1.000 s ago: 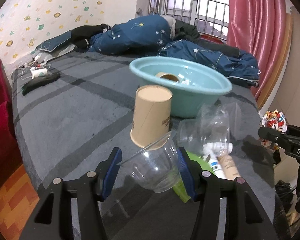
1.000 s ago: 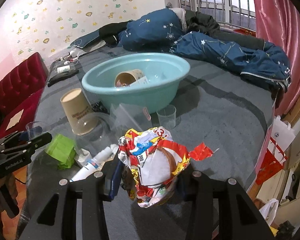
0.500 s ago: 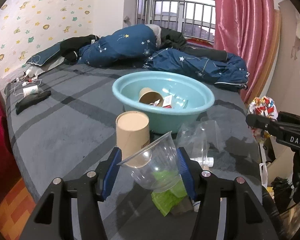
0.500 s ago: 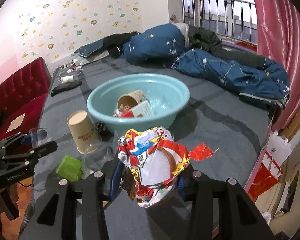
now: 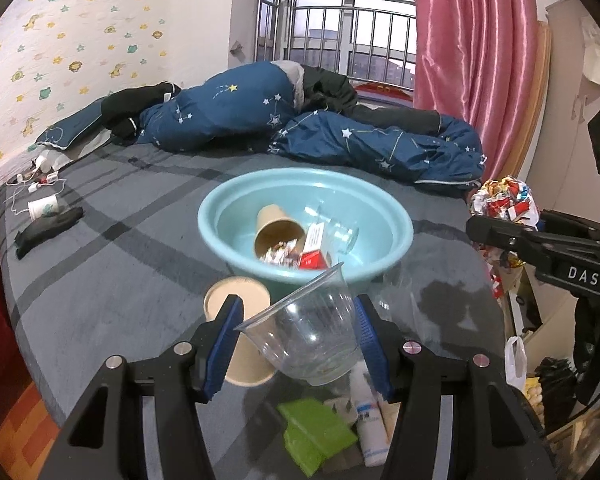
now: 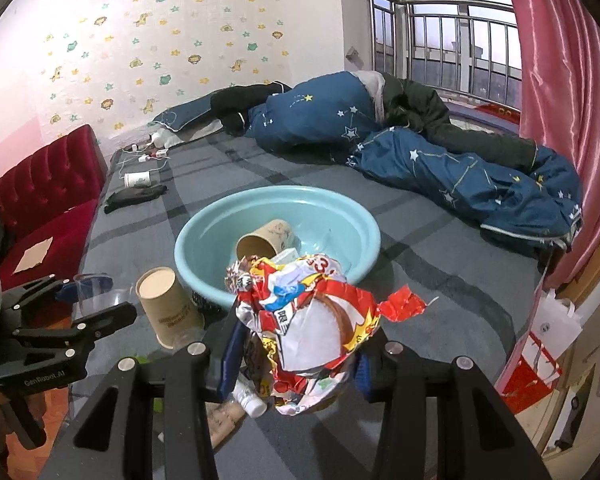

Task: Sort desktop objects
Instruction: 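Carry the clear cup and the large wrapper over the basin, then lower the cup and wrapper into the basin and open both grippers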

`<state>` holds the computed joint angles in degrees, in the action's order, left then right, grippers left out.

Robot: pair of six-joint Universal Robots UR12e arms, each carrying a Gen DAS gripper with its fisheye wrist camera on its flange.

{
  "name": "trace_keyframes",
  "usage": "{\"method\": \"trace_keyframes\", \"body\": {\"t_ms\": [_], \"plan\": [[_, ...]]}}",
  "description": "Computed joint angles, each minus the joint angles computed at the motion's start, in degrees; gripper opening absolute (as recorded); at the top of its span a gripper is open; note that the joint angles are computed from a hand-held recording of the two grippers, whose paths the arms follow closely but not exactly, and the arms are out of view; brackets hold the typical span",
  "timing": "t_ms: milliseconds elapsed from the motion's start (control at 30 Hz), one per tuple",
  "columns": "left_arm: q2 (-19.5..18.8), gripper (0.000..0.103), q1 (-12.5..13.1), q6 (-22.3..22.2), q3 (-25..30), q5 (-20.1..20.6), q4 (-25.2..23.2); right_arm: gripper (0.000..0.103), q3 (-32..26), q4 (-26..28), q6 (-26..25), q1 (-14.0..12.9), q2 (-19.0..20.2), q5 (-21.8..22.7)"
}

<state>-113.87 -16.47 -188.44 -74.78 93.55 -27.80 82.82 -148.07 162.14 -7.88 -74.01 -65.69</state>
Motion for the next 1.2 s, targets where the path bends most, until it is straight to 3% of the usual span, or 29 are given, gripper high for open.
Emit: {"method": "trace_keyframes", "body": {"t_ms": [600, 1200], "plan": [[-5.29, 0.061, 1.54, 0.92, 8.50, -2.30, -4.21, 0.048, -9.70, 3.90, 1.52, 1.38, 7.06, -0.28], [-12.56, 0.061, 3.55, 0.88, 19.81, -6.09, -12.44, 0.048, -22.03, 10.01, 2.89, 3.29, 15.91, -0.97]]}}
